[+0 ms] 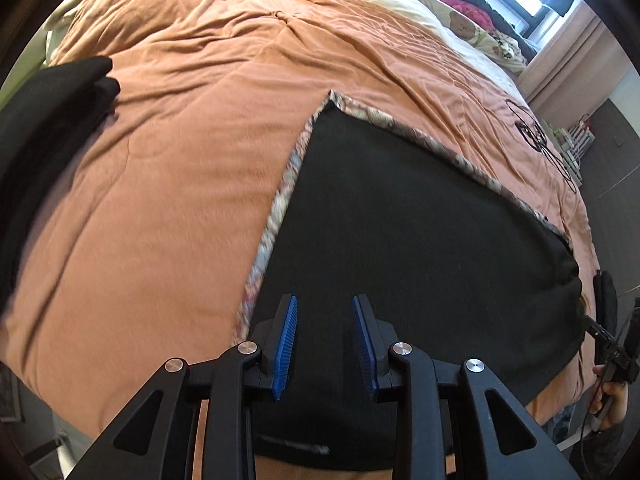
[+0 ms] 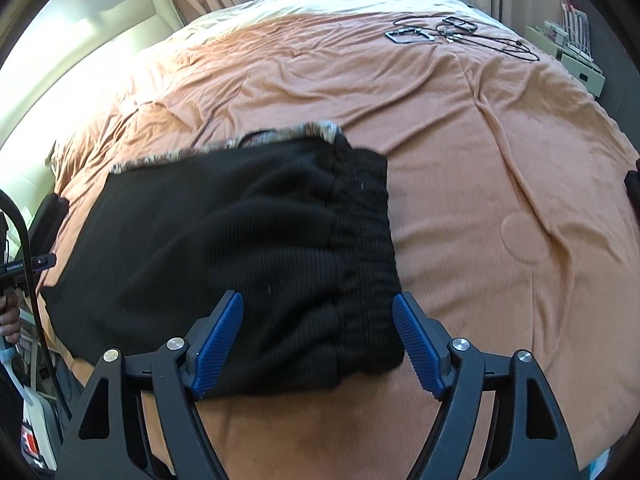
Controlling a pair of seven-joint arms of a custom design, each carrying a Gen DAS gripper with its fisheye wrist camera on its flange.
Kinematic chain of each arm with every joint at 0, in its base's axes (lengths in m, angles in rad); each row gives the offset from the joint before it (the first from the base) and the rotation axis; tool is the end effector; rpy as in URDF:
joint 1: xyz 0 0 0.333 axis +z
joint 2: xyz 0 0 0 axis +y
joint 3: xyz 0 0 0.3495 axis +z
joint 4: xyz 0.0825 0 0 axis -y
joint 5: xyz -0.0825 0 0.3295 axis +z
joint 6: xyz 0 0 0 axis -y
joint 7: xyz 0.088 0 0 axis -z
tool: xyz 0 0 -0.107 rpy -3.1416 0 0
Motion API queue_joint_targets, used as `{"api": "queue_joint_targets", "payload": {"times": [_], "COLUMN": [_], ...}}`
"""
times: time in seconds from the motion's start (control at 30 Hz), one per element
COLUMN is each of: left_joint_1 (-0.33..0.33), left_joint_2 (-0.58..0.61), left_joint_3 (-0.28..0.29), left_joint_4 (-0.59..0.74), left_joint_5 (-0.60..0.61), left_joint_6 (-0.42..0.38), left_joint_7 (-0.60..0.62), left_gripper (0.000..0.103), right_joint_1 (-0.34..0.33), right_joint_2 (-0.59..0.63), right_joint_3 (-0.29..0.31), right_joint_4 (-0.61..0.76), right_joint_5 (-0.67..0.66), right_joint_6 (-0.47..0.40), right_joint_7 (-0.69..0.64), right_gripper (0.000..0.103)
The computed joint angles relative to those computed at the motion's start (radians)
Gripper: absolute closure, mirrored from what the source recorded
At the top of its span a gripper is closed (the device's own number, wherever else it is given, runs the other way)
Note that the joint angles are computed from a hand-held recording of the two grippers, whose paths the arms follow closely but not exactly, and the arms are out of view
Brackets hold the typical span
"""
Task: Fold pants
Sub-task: 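Move both open tools over the pants toward the black pants edge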
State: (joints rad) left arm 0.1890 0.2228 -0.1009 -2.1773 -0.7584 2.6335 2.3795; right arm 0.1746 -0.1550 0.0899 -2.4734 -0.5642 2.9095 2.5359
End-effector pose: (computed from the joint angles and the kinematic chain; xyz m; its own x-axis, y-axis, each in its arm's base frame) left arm 0.5425 0.0675 0.3802 -0.1411 -0.9463 0.2909 -0.9217 0.0184 -0.3874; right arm 0.4270 0.1511 0.4800 -0.1407 -0.9813 -0.1311 -0.7906 0.1911 -0.5817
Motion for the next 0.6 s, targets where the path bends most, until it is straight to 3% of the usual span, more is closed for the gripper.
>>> {"api": "queue_joint_targets", "payload": {"times": [0.1,0.17,0.3,0.6], "left_joint_1": [0.006,0.005,0.000,0.011], "left_joint_2": [-0.021,-0.027,-0.042,-0.088], "left_joint_3": [-0.008,-0.006,0.003,0.032], "left_joint_4": [-0.044,-0.058,-0.099,-0.191], "left_joint_5": [-0.050,-0.067,-0.083,-0.114], "left_joint_6": [0.009,-0.003,-0.001,-0.026], "left_joint_7": [0.035,0.044,0.053,0.088], "left_gripper": [0.076,0.083,0.085,0.088], "right_joint_1": [-0.004,0.005,0.018,-0.005], "right_joint_2": [-0.005,-0.007,-0.009,-0.010], "right_joint_3": [0.004,-0.011,-0.032,0.002], "right_joint_4": [-0.011,-0.031,-0.060,-0.055], "right_joint_5": [-0.011,0.025,0.101,0.047], "right_joint_6": [-0.037,-0.030,-0.019,-0.041], "right_joint_7": [0.017,0.001,-0.054,0.014], "right_gripper": [0.027,0.027,0.027,0.027]}}
